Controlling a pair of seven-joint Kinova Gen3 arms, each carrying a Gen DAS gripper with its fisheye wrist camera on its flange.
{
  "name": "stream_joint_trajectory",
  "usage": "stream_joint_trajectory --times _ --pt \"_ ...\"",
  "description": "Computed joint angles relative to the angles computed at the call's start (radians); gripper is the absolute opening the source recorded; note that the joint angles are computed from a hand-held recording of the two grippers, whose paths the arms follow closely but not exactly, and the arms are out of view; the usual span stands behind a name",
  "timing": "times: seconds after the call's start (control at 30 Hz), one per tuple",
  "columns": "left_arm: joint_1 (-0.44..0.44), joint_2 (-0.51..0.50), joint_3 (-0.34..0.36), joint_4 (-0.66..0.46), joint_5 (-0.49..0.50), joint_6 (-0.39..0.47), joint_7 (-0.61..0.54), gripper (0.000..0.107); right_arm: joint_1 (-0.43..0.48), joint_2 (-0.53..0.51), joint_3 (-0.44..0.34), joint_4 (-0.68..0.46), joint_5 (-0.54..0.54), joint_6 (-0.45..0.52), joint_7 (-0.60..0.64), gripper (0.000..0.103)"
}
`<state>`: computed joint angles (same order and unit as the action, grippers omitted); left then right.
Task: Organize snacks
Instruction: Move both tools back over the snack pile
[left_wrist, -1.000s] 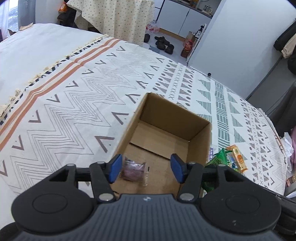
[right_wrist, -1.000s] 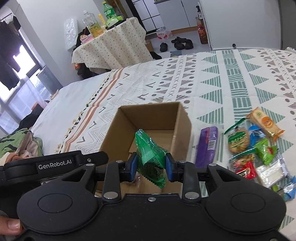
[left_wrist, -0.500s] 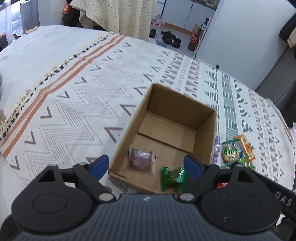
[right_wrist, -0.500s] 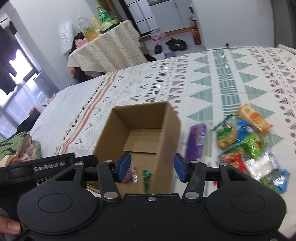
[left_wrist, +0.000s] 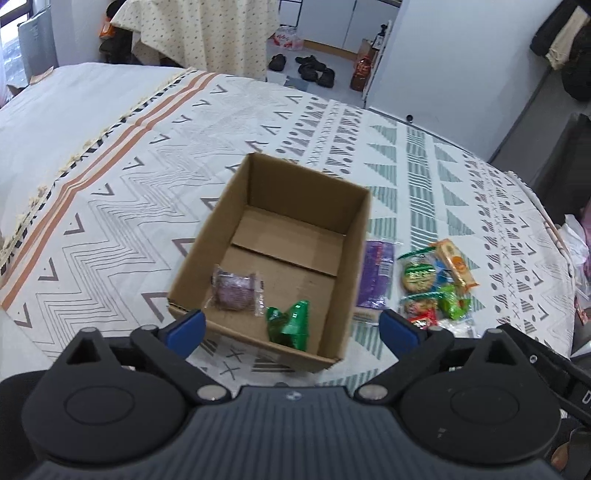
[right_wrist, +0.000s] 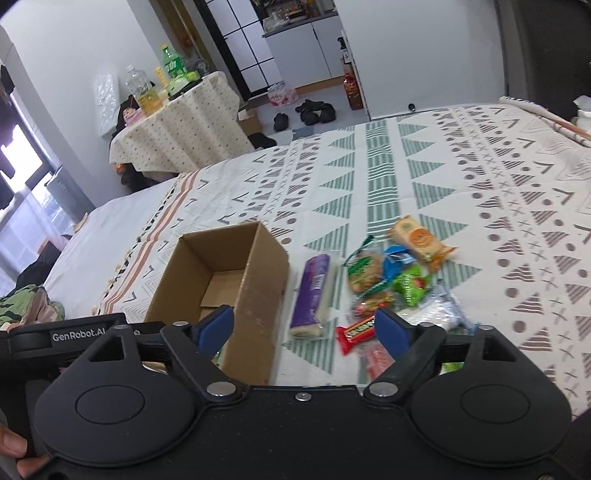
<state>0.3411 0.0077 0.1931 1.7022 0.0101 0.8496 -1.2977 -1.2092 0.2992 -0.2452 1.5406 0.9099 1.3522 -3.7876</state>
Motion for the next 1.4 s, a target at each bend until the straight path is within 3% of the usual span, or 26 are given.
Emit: stream_joint_trajectory --times 0.33,0.77,1.03,1.13,1.27,1.4 --pt "0.049 -0.037 0.041 0.012 -0.01 -0.008 0.02 0.103 -0.047 -0.048 -0.046 0.062 0.004 0.103 -0.11 0.103" --pt "0.103 -0.046 0.076 0.009 -0.007 -0.02 0.066 0.103 -0.065 -0.101 -0.116 0.153 -0.044 0.183 -0.264 0.103" --pt "0.162 -0.017 0.111 -0.014 -0.093 -0.005 0.152 0.103 -0.059 -0.142 -0.161 0.237 -0.069 0.166 -0.368 0.103" --pt "0.184 -0.003 0.114 -0.017 -0.117 -0.008 0.173 0.103 -0.053 -0.152 -0.172 0.269 -0.082 0.147 -0.401 0.1" --pt "0.214 0.028 0.114 -0.034 -0.148 0.01 0.231 0.103 -0.034 -0.176 -0.185 0.328 -0.087 0.082 -0.447 0.086" --pt "0.242 0.066 0.107 -0.048 -0.167 0.018 0.249 0.103 -0.014 -0.193 -0.197 0.379 -0.089 0.032 -0.485 0.079"
